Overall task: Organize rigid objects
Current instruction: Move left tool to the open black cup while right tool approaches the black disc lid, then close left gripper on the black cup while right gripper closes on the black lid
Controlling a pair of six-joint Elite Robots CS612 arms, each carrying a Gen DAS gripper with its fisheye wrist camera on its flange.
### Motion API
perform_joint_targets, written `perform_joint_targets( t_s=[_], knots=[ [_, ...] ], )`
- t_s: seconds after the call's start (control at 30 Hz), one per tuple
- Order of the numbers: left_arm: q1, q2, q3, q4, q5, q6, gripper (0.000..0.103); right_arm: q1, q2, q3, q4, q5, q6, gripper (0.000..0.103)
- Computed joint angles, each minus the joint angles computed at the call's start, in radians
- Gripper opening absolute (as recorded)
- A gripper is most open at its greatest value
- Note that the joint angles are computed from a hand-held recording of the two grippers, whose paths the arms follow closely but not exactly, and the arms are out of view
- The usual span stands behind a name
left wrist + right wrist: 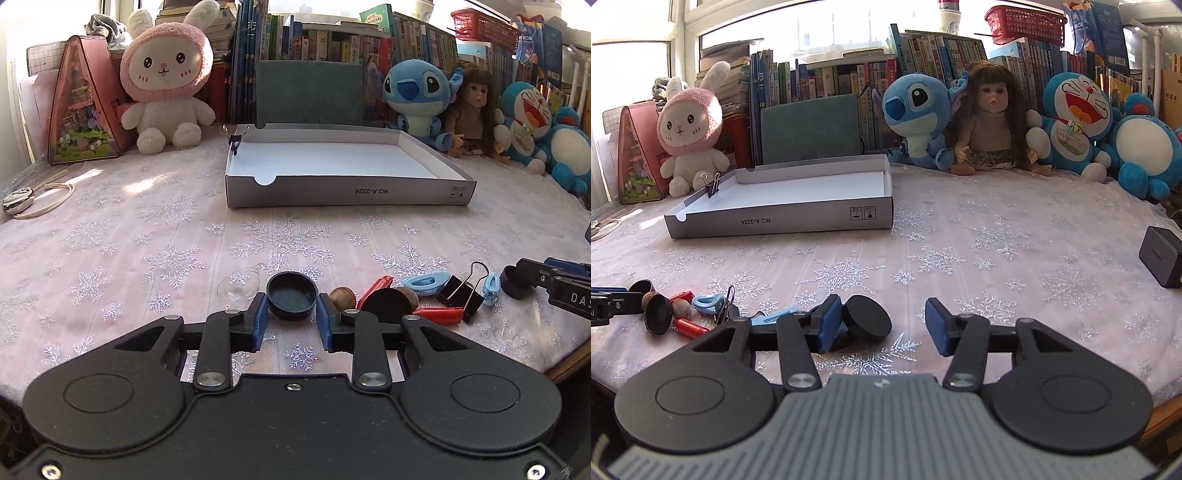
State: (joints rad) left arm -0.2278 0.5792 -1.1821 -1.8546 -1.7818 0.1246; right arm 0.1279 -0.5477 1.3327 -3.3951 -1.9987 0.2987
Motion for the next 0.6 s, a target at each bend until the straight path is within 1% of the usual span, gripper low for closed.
perform_joint_targets(
  t_s=[0.2, 0.43, 0.6],
  knots=[
    [0.003, -0.002, 0.008, -0.009, -0.008, -0.005, 0.028, -0.001, 0.000, -0.001, 0.004, -0.025, -0.001, 0.056],
    [0.004, -0.001, 0.012, -0.026, 0.023, -0.013, 0.028, 0.001, -0.002, 0.001, -0.004, -0.056, -0.004, 0.056],
    [0.008, 0.003, 0.006, -0.023, -0.008, 0.000, 0.028, 0.001, -0.005, 0.006, -0.002, -0.053, -0.006, 0.056]
  ],
)
